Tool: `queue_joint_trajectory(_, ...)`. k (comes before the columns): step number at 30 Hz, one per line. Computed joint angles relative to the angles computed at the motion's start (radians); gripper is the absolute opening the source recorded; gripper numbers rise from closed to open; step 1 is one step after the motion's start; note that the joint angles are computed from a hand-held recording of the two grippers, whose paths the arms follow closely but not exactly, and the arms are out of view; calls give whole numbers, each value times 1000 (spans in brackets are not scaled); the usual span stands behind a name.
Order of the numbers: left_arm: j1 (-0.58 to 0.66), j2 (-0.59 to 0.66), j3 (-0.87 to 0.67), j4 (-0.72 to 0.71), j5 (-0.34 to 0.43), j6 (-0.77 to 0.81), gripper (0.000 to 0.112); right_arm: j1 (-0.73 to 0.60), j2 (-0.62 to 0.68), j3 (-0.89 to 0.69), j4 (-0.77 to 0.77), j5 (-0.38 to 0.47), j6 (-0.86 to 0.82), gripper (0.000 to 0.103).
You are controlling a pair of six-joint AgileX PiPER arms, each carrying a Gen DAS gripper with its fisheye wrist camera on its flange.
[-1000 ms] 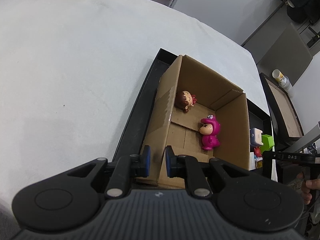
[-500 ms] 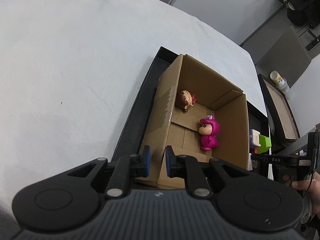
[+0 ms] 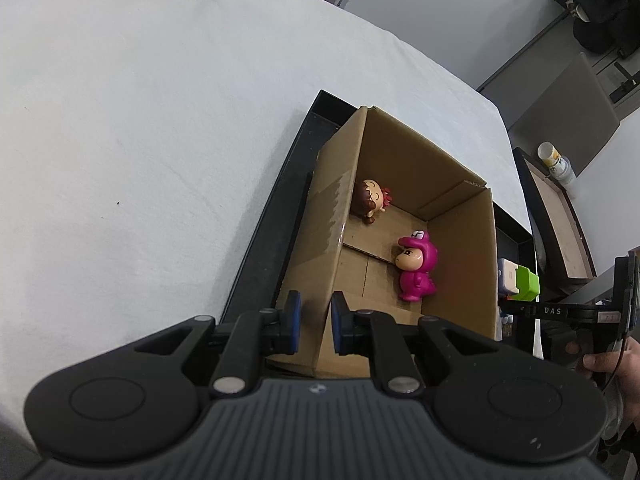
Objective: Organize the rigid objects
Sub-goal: 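Close the right gripper on the red figure and lift it, then carry the red figure into the cardboard box and open the right gripper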
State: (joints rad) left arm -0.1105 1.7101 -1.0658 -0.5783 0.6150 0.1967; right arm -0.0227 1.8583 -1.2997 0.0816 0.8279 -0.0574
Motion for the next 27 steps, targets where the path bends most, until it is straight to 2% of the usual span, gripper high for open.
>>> queue_joint_trajectory(8,-4,-1,2,1,-4,-5,14,-2,34,14,-8,-9,1,46)
queue_joint_trajectory(13,-6,3,-1,6,-5,-9,15,5,19,44,-22,-35,-8,34)
queue_joint_trajectory(27,-14,3,-12,34,-1,-34,14,75,-64,-23,5,52,8,32)
